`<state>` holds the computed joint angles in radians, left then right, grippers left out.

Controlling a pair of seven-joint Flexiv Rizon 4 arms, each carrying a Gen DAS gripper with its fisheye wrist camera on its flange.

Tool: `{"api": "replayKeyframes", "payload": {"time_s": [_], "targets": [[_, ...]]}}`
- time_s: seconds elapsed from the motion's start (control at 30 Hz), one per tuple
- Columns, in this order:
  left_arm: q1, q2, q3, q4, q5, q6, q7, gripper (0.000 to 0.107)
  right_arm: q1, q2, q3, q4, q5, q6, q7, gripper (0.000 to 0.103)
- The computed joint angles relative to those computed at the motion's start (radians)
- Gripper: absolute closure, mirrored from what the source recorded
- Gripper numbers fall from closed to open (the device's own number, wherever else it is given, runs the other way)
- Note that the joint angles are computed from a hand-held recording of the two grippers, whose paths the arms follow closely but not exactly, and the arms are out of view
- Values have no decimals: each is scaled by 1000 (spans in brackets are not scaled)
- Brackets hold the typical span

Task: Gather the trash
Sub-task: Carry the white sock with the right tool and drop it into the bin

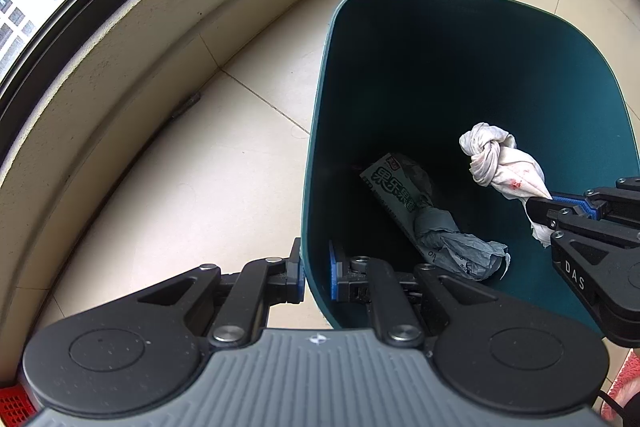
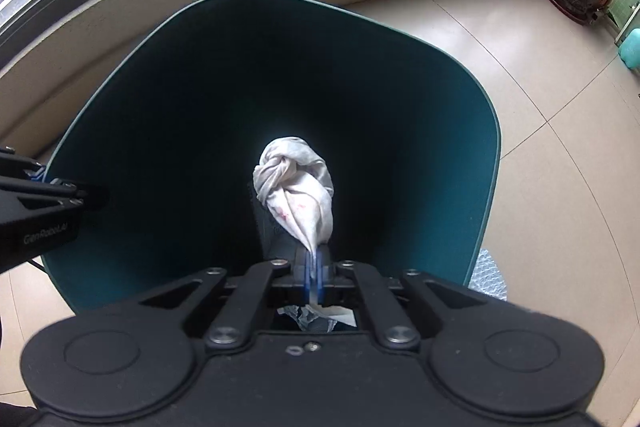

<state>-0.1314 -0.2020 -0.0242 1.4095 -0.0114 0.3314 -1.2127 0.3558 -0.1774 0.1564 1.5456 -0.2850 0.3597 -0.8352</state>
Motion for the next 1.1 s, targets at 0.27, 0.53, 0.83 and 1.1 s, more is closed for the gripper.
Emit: {"api": "replayKeyframes", "payload": {"time_s": [0.27, 0.53, 0.83, 1.1], "targets": [[-5, -7, -3, -5, 6, -8, -7, 97, 1, 0, 4, 4, 5, 1, -43, 86], [10, -20, 2, -35, -7, -26, 17, 97, -29, 107, 13, 40, 52, 68, -79, 75], [13, -21, 4, -35, -9, -25, 22, 97, -71, 274, 31, 116, 30, 82, -29, 68], [11, -25, 4, -40, -3, -31, 21, 97, -152, 430, 33, 252, 26, 17, 61, 59]]}}
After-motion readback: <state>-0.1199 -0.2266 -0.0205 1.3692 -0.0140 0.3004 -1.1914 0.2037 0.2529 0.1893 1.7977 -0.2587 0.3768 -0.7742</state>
